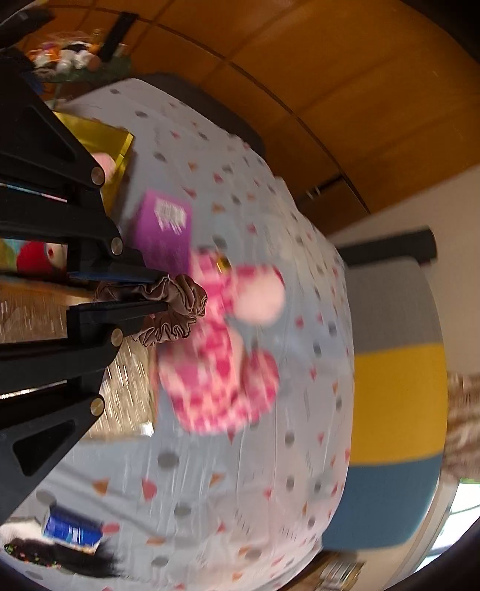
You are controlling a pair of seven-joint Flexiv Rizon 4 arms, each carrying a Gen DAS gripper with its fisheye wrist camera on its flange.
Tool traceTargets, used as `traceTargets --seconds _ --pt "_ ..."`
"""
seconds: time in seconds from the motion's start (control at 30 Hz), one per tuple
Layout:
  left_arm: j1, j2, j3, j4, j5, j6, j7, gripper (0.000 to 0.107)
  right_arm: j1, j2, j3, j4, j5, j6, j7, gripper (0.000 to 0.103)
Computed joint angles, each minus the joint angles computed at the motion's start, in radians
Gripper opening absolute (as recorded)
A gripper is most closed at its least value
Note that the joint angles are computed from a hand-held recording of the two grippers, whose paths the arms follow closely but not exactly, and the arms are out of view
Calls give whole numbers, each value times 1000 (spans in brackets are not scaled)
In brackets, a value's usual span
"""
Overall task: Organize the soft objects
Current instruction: 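Lower the brown scrunchie into the gold tray and open the right gripper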
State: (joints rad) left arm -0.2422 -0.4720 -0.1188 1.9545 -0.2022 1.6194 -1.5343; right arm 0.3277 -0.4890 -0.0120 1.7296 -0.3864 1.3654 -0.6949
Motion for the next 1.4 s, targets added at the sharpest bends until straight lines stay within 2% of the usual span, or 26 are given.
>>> traceTargets --seconds 0.13,0.3,0.47,0.57,0.67,0.83,0.93,1.13,1.2,1.27,1.33,1.4 --pt "-54 4 88 -5 12 4 -43 78 5 -23 58 -16 13 -10 -69 7" --pt "-96 13 152 0 35 1 -87 80 27 -22 95 21 36 17 -124 7" --pt "-179 6 253 -21 84 -17 -147 81 64 0 110 91 38 30 -172 7" --pt "-255 -6 347 -45 131 -32 -204 84 84 23 111 148 37 44 -180 7" --pt "-278 -12 379 -54 167 -42 -246 87 114 45 104 202 19 34 -180 7" --pt "-271 -16 369 -62 210 -53 -275 94 139 58 114 259 2 14 -172 7" --pt "-232 -12 317 -54 210 -51 -271 96 149 40 112 250 -4 -10 -164 7" --pt "-185 -15 265 -46 208 -62 -256 96 185 -49 50 134 -51 -126 -87 9" --pt "-203 -19 288 -49 216 -59 -267 96 192 -79 31 89 -70 -166 -56 9" --pt "-189 -20 273 -47 214 -57 -258 96 185 -106 31 50 -80 -197 -50 9" --pt "-177 -20 259 -44 209 -53 -250 96 174 -118 37 37 -79 -197 -46 20" --pt "-182 -24 265 -47 208 -48 -250 96 148 -117 60 49 -54 -153 -55 27"
